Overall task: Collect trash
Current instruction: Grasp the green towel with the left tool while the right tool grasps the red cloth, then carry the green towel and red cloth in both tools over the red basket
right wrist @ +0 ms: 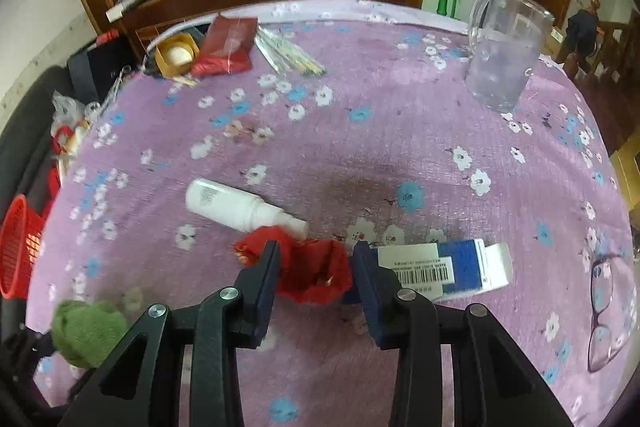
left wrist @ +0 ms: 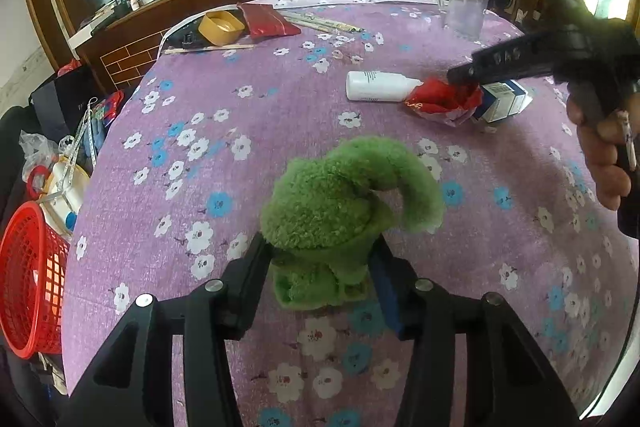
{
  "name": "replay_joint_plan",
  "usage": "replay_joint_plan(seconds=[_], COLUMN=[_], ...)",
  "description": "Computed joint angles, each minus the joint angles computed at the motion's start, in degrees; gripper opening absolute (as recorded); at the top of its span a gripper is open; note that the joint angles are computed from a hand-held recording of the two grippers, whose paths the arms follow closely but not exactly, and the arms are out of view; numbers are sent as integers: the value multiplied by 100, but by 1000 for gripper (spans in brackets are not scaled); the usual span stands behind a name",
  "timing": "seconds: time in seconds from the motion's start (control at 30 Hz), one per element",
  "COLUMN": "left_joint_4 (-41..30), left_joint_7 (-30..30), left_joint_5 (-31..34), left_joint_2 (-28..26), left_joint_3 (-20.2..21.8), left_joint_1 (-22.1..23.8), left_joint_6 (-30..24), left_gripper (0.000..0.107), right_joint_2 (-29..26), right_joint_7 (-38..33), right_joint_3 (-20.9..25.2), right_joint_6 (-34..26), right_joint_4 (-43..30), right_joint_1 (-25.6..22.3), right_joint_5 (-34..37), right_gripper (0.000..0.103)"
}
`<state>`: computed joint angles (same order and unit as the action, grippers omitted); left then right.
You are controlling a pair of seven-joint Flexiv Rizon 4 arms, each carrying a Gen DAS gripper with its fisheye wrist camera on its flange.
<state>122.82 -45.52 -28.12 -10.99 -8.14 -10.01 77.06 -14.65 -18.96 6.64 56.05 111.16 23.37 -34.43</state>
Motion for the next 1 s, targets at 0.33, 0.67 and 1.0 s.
replay_joint_plan(seconds=[0.33,0.67,1.0], left_joint_4=[-253,156,646], left_joint_7=[-314,335,1270], left_joint_5=[328,-697,-1892], left_joint_2=[-271,114,670], left_joint_3=[-49,-434,-46], left_joint_1=[-49,132,-297], left_joint_6=[249,305,402], left_gripper=[48,43,43], right_joint_2=[303,1065,1161], right_joint_7=[271,1347,2000], right_joint_3=[78,593,899], right_joint_6=[390,-291,-708], right_joint_4=[460,952,877], right_joint_1=[86,306,625], right_joint_5=[-80,-610,-804], right_gripper=[15,15,15])
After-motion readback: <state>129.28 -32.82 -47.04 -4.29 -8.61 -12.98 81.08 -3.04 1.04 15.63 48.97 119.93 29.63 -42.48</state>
